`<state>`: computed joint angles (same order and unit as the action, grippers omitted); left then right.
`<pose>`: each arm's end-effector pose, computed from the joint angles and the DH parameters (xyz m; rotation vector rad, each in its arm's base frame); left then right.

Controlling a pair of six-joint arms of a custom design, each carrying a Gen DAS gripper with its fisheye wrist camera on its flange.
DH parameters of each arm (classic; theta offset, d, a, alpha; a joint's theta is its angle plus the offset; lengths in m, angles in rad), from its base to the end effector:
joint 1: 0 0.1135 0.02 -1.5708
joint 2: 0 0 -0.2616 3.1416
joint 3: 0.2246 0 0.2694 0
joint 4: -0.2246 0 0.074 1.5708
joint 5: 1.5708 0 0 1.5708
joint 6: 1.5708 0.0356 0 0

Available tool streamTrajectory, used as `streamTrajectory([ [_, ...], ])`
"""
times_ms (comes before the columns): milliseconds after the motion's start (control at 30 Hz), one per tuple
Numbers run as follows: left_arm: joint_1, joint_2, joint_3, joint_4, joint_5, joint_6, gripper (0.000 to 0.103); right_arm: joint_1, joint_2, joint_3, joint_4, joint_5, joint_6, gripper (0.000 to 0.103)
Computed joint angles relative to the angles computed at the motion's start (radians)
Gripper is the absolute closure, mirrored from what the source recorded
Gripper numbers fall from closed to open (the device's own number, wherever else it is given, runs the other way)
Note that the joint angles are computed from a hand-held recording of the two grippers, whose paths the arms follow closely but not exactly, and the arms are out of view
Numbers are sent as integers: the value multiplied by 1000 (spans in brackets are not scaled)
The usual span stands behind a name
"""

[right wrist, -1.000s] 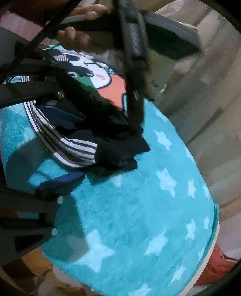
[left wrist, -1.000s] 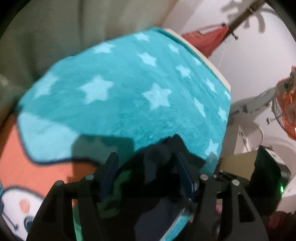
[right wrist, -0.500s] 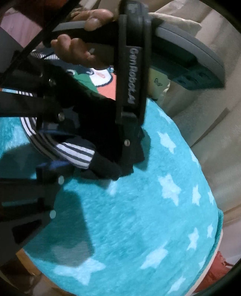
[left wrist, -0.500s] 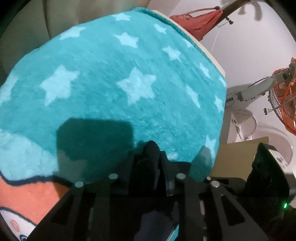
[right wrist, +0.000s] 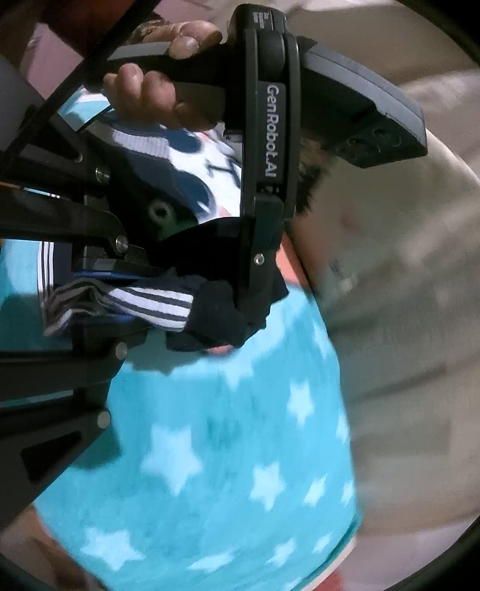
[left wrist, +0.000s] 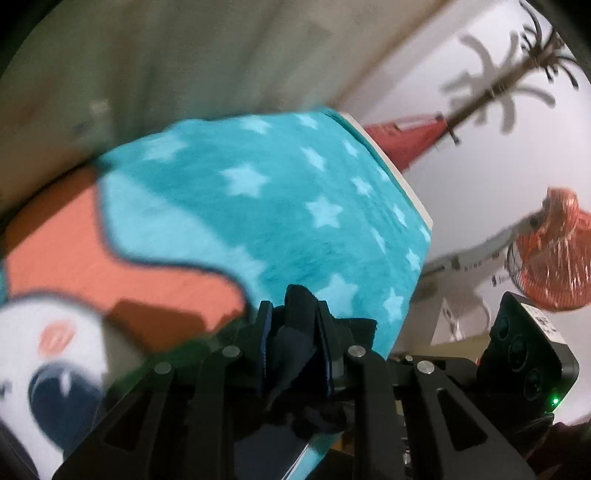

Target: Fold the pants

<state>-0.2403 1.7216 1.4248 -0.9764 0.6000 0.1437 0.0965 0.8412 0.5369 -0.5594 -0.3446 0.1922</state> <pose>0.3432 -0.1048 0.2539 0.6498 2.6743 -0.8693 0.1820 0.0297 0.2053 -0.0397 2.4406 0.5488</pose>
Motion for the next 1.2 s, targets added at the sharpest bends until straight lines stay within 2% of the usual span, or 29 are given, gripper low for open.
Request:
streamTrajectory([
  [167,166,-124,-183,15,29,33,81,289,90,4,66,140,79,86],
  [300,285,-177,-297,10,40,65,78,475,195,-1,125,258,115,81],
  [367,343,-210,-338,2,54,77,77,549,243,2,149,314,123,70],
  [400,382,-230,-354,-14,67,88,75,578,248,-1,154,331,129,59],
  [433,415,-243,-358,-35,79,105,69,611,263,4,159,352,138,48],
  [500,493,-283,-368,-76,110,136,62,662,280,17,154,388,155,39],
  [600,602,-337,-362,-136,122,199,57,708,261,55,91,392,169,39],
  [667,685,-370,-350,-172,111,245,51,714,176,71,20,366,188,39],
  [767,842,-383,-329,-219,92,324,48,668,76,91,-30,342,203,39],
  [800,883,-383,-332,-225,87,344,48,638,63,98,-33,327,208,41],
  [833,938,-375,-331,-237,84,372,48,604,66,106,-28,308,212,49],
  [867,987,-365,-333,-245,84,396,48,576,92,115,-20,299,215,56],
  [900,1029,-348,-333,-253,84,418,48,566,139,130,-10,308,219,70],
  [933,1056,-341,-340,-250,78,422,48,559,196,139,14,317,223,75],
  [1100,1160,-307,-366,-239,29,473,48,569,426,161,143,263,250,75],
  [1200,1204,-298,-382,-237,9,495,48,579,500,192,137,271,232,73],
])
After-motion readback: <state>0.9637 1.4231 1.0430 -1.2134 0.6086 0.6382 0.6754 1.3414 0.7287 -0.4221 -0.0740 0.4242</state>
